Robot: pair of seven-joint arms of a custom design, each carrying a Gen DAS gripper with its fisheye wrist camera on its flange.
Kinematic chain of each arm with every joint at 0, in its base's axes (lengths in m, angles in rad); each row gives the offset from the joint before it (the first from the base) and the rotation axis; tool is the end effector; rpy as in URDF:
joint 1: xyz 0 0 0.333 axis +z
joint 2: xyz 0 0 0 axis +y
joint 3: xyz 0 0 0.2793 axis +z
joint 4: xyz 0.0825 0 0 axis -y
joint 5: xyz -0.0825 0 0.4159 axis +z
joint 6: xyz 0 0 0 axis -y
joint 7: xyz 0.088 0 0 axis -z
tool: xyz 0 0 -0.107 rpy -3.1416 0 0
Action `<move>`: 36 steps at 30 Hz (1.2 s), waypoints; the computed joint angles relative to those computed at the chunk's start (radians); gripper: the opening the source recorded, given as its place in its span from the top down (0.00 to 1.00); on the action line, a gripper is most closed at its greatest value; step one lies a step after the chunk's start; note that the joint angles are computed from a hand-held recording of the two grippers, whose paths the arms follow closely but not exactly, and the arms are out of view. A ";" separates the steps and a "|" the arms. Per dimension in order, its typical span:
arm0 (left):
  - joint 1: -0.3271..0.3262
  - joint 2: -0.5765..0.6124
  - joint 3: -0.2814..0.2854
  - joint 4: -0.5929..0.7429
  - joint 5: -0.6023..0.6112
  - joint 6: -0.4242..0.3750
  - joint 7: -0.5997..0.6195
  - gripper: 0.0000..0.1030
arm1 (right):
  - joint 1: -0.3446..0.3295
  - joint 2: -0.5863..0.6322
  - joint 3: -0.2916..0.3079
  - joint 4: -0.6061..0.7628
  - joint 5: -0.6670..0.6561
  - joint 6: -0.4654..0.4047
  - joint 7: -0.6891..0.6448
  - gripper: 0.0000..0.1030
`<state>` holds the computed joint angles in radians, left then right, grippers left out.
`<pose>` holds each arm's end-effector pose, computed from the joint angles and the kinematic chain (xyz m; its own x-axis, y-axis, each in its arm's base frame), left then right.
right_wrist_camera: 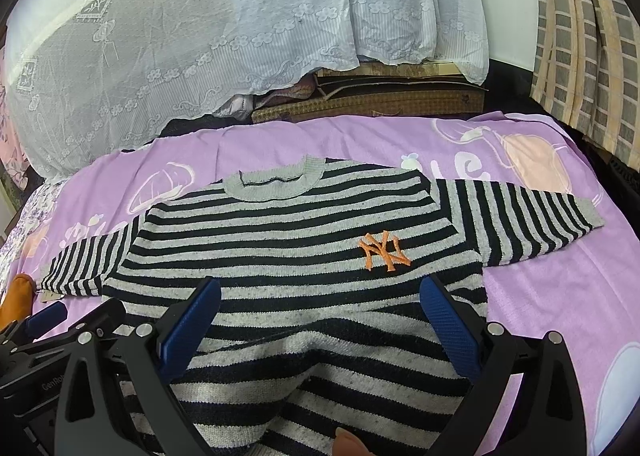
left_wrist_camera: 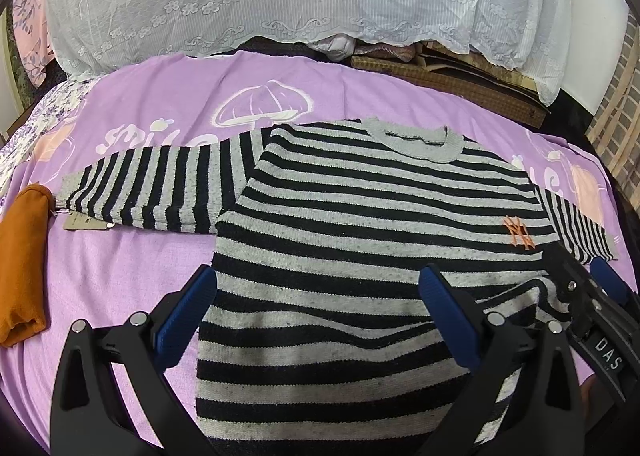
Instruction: Fold small clothes
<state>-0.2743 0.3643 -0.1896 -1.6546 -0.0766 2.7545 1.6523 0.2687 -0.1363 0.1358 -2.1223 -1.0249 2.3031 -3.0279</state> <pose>0.6555 -0.3064 0.4422 -0.4595 -0.8845 0.0812 -0.6778 0.2901 -0.6756 0.5384 0.2130 0.4631 -0.5855 -0.8050 -0.0958 -0.4526 0.4226 -0.7852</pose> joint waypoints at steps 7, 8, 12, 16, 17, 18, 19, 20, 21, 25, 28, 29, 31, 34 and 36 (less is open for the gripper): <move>-0.001 0.007 0.008 0.008 0.009 -0.009 -0.011 0.05 | 0.003 0.009 0.001 0.002 0.002 0.000 0.005 0.03; -0.003 0.008 0.010 0.009 0.012 -0.010 -0.014 0.05 | 0.004 0.012 0.000 0.003 0.002 0.001 0.006 0.03; -0.004 0.005 0.012 0.008 0.020 -0.015 -0.024 0.05 | 0.007 0.021 -0.003 0.009 0.000 0.008 0.011 0.03; 0.007 -0.018 0.007 -0.019 0.009 -0.004 -0.020 0.05 | 0.012 0.029 -0.003 0.018 -0.002 0.002 0.006 0.03; 0.012 -0.030 0.006 -0.035 0.002 0.005 -0.017 0.05 | 0.015 0.030 -0.002 0.019 -0.001 -0.001 0.005 0.03; 0.015 -0.040 0.006 -0.048 0.000 0.012 -0.017 0.05 | 0.017 0.029 -0.001 0.018 -0.003 -0.003 0.008 0.03; 0.018 -0.050 0.007 -0.059 -0.002 0.018 -0.018 0.05 | 0.019 0.026 0.000 0.016 -0.002 -0.006 0.009 0.03; 0.022 -0.058 0.007 -0.070 -0.007 0.024 -0.017 0.05 | 0.020 0.022 0.000 0.013 -0.002 -0.009 0.009 0.03; 0.028 -0.067 0.005 -0.081 -0.014 0.029 -0.014 0.05 | 0.022 0.016 0.002 0.009 -0.003 -0.013 0.012 0.03; 0.042 -0.090 0.001 -0.115 -0.034 0.034 -0.002 0.05 | 0.028 -0.014 0.014 -0.016 -0.007 -0.033 0.026 0.03; 0.049 -0.102 -0.004 -0.135 -0.047 0.035 0.008 0.04 | 0.029 -0.033 0.021 -0.032 0.001 -0.038 0.034 0.03; 0.051 -0.107 -0.006 -0.141 -0.053 0.035 0.014 0.05 | 0.028 -0.037 0.023 -0.036 0.004 -0.039 0.034 0.03; 0.056 -0.121 -0.011 -0.160 -0.065 0.043 0.031 0.04 | 0.030 -0.045 0.028 -0.044 0.010 -0.043 0.030 0.03; 0.057 -0.141 -0.014 -0.187 -0.075 0.052 0.047 0.05 | 0.030 -0.058 0.032 -0.059 0.022 -0.044 0.021 0.03; 0.056 -0.152 -0.014 -0.203 -0.077 0.056 0.053 0.05 | 0.030 -0.066 0.035 -0.070 0.029 -0.046 0.020 0.03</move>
